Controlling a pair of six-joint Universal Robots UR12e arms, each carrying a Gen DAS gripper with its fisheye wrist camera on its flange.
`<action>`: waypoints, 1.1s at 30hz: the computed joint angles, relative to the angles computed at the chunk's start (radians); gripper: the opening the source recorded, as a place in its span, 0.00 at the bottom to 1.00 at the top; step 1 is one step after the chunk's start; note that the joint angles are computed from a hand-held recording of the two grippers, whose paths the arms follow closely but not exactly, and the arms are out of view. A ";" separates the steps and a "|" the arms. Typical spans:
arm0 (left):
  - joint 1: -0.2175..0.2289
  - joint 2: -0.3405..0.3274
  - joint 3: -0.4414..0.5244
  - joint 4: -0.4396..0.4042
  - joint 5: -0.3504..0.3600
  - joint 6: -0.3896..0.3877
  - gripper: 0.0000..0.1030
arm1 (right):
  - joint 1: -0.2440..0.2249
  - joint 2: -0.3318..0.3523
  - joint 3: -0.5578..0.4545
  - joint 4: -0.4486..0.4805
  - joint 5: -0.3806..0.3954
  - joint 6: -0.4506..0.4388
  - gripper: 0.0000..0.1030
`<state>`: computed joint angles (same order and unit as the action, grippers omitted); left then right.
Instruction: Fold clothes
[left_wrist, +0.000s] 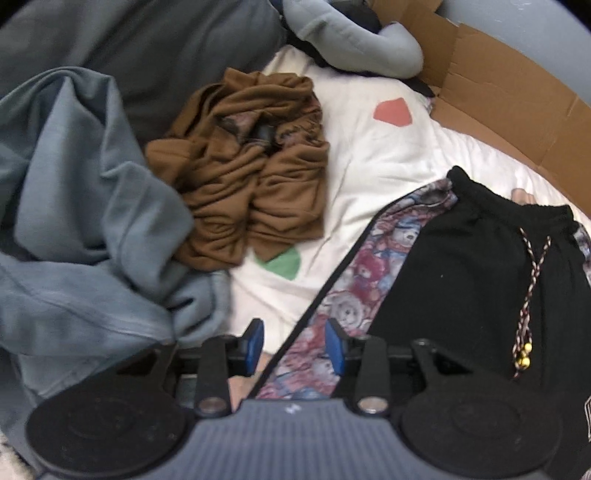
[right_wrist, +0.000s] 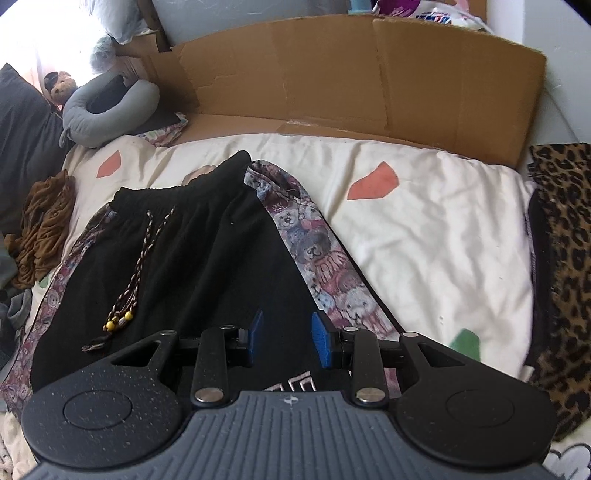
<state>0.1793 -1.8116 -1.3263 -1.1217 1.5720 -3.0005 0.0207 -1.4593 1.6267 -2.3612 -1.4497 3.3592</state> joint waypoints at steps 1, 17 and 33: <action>0.005 0.005 -0.002 -0.005 0.002 0.011 0.38 | 0.000 -0.009 0.006 0.001 -0.001 0.001 0.35; 0.133 0.113 -0.119 -0.043 -0.028 0.079 0.39 | 0.007 -0.121 0.124 0.004 0.009 -0.019 0.35; 0.214 0.202 -0.273 -0.032 -0.122 0.131 0.40 | 0.037 -0.156 0.177 0.127 -0.005 -0.027 0.36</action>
